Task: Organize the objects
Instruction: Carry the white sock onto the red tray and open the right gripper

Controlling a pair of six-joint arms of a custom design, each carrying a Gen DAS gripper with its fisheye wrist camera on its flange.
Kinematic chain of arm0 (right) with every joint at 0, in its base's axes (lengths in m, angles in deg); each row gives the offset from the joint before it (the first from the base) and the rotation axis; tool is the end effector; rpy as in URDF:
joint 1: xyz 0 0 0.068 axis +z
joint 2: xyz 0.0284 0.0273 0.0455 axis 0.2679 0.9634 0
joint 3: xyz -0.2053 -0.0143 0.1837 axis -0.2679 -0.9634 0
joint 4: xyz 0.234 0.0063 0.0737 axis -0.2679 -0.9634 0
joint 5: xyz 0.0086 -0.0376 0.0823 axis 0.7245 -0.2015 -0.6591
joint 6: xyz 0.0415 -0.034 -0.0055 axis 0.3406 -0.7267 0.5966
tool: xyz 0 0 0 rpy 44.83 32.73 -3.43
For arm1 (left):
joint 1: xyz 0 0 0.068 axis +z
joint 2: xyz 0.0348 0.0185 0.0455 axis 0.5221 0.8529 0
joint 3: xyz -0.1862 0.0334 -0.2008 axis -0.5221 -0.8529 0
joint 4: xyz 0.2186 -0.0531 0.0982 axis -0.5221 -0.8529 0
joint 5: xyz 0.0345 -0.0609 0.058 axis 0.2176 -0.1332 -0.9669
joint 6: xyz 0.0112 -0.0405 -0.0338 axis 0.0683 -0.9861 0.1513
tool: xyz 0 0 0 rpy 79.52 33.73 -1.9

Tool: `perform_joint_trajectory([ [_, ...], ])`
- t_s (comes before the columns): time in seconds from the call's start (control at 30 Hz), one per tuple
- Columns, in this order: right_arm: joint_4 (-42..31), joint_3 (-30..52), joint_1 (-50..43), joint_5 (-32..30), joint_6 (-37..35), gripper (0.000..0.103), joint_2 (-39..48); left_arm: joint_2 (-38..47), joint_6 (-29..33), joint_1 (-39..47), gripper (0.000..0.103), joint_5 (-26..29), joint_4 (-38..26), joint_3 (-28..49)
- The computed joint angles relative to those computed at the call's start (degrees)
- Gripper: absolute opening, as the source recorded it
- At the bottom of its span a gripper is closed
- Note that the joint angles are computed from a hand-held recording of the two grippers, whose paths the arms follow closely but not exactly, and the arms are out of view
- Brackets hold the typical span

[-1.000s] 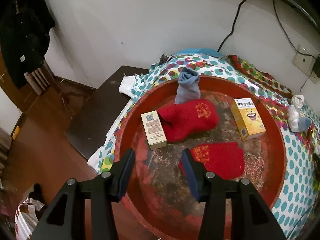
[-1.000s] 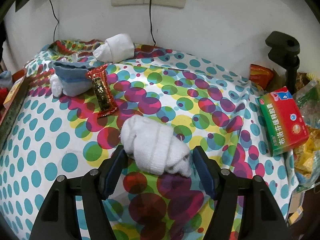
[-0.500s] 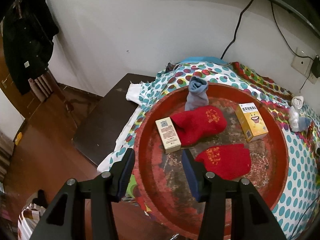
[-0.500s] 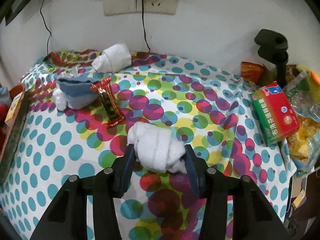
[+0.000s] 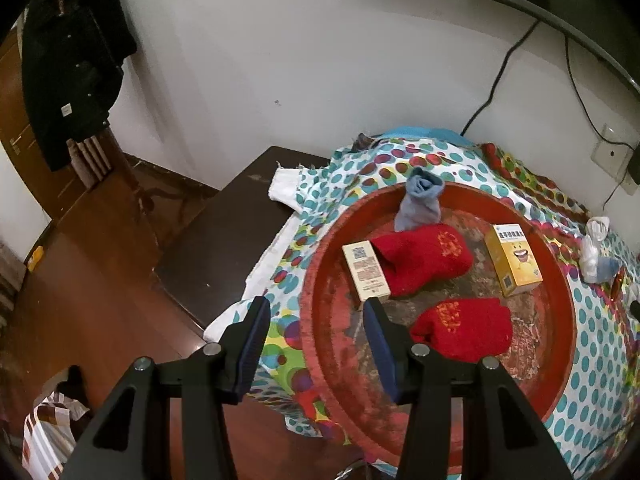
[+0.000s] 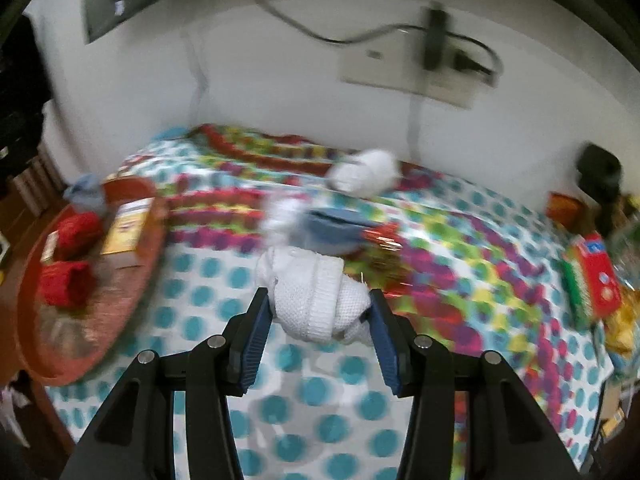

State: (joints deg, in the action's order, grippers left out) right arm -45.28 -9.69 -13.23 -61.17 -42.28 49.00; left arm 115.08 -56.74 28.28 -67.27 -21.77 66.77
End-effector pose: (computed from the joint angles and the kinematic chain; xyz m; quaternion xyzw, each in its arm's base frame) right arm 0.2448 -0.1181 0.1400 -0.0666 0.9336 0.0286 0.3509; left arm 0.1906 -0.0022 0.1743 -0.1155 0.9414 0.0706 0.3091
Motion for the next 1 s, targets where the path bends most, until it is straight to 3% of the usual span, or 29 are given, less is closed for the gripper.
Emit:
perform_joint_trajectory([
  [0.37,1.3,-7.1,21.7,5.0,7.9,0.046,-7.2,-4.4,3.7,10.8,0.049,6.2,-3.6,0.5],
  [1.0,5.2,-8.4,50.0,13.9,18.5,0.046,-4.0,-5.3,9.8,26.7,0.050,13.9,-4.8,0.8],
])
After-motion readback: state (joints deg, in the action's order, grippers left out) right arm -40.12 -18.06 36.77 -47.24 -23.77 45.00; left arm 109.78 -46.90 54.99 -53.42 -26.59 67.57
